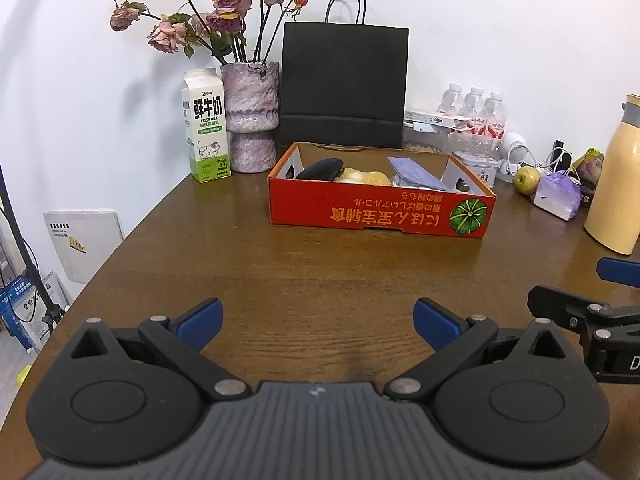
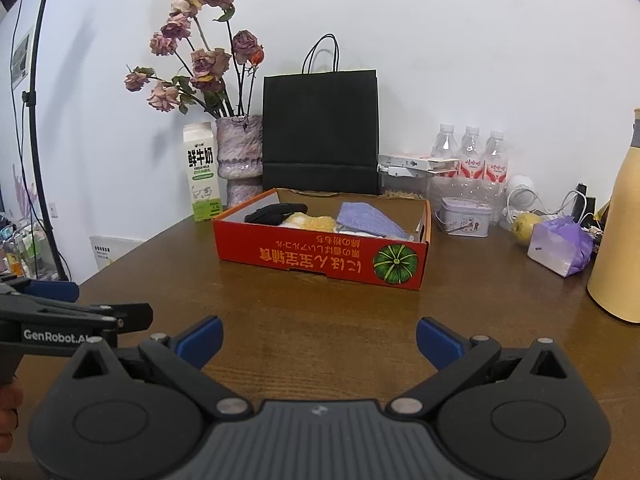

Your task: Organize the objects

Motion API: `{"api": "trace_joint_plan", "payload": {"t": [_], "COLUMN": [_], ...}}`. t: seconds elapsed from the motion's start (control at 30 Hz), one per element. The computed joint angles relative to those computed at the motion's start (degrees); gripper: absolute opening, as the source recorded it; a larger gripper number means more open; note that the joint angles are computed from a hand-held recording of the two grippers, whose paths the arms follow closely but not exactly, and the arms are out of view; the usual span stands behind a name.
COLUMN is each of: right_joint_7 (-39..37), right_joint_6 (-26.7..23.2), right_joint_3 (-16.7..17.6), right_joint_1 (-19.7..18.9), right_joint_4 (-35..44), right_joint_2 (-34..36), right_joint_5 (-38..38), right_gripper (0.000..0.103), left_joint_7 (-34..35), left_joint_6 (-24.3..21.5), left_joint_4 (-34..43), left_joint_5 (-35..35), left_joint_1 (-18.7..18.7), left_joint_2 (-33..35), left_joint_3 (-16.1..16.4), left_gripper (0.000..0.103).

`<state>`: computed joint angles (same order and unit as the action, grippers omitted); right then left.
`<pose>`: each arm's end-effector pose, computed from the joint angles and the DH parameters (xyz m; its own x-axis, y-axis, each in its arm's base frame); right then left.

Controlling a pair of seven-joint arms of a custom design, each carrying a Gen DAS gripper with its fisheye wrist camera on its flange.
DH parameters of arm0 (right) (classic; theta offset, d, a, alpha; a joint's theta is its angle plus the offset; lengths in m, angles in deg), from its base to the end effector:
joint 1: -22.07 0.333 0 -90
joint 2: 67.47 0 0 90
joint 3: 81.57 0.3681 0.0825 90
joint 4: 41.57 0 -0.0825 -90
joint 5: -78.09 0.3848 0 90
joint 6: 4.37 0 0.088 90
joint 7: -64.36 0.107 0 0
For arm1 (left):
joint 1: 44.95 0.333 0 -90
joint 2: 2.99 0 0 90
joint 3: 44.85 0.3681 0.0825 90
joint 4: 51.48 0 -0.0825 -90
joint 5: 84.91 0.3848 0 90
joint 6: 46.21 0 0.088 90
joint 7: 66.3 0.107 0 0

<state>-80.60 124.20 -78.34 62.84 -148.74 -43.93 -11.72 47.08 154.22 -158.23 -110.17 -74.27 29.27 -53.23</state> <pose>0.5050 0.4424 0.3604 -0.2708 -0.9621 -0.0309 -0.4025 0.1424 -0.9043 0.6025 -0.3761 0.3818 -0.4814 -0.8765 0.0095 -0.4477 0.2365 -0.8623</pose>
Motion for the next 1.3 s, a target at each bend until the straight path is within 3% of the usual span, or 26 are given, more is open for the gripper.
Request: {"api": "trace_joint_plan", "payload": {"t": [0.43,1.3], "right_joint_7": [-1.1,-1.3], "right_joint_6": [-0.1,0.3], "right_joint_3": [0.6,0.6], "right_joint_1": [1.1,2.1], "right_joint_4": [-0.2,0.1], "right_joint_2": [0.1,0.5], "right_joint_5": [1.6,2.4], "right_gripper": [0.103,0.103], "left_joint_7": [-1.1,-1.9], "left_joint_6": [1.5,1.3], "left_joint_4": [-4.5,-6.7], "left_joint_5": [1.4,2.1], "left_joint_1": [2.3,2.9], "left_joint_2": [-2.2,-3.1], "left_joint_3": [-2.0,-2.2], "left_gripper": [0.103,0.103]}}
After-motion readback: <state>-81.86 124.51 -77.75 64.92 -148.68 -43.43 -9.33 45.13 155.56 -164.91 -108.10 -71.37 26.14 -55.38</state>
